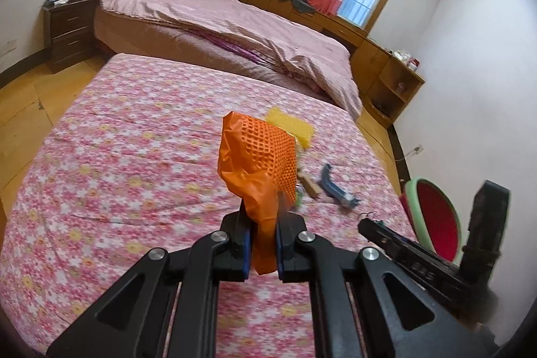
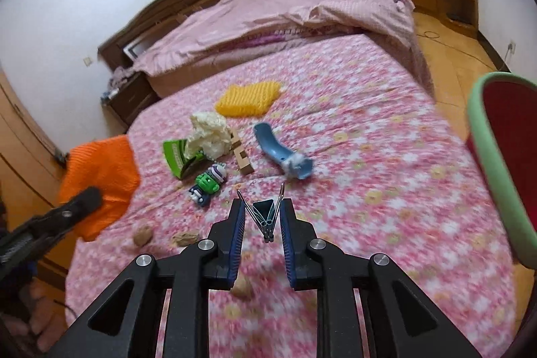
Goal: Collect trash
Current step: 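Carry both items over the red bin and open both tools to drop them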
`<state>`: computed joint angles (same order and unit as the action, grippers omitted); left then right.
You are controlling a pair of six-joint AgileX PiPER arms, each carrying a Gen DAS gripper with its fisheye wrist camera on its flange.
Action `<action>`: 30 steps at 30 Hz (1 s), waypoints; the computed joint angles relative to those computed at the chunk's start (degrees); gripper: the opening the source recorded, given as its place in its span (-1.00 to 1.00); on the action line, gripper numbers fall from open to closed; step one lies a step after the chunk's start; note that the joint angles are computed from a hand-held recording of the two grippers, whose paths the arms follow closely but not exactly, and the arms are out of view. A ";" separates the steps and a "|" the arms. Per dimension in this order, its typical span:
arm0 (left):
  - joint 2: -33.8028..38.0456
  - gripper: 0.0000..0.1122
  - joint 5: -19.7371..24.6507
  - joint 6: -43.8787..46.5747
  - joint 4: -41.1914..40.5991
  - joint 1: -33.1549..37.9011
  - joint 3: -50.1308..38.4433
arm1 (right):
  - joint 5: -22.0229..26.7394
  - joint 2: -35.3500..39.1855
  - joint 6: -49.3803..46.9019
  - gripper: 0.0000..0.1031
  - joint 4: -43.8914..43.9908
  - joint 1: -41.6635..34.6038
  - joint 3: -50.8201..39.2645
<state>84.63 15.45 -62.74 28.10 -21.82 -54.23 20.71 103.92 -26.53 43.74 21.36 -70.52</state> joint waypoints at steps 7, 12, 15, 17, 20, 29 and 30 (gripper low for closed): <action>2.99 -0.83 1.59 2.90 -2.26 -4.90 -4.89 | 0.27 -9.07 -7.56 -0.60 8.32 -7.26 7.97; 7.53 -0.83 3.40 11.38 -10.03 -8.15 -11.81 | 0.64 -13.02 -11.55 -0.60 12.11 -13.21 11.39; 10.57 -0.83 5.09 12.99 -10.45 -10.66 -16.27 | 1.12 -14.67 -14.29 -0.60 14.78 -17.19 12.95; 13.52 -0.83 6.86 14.68 -10.87 -12.65 -20.63 | 0.89 -15.13 -15.33 -0.60 15.77 -19.56 13.55; 17.82 -0.83 9.03 19.61 -14.74 -14.45 -26.95 | 1.40 -14.93 -16.63 -0.60 16.84 -23.25 13.78; 35.11 -0.83 19.86 32.12 -23.38 -18.55 -53.49 | 3.44 -10.74 -19.58 -0.60 20.64 -32.78 12.13; 36.82 -0.83 20.87 33.36 -24.40 -18.68 -55.95 | 3.38 -10.25 -19.33 -0.60 20.37 -33.26 11.95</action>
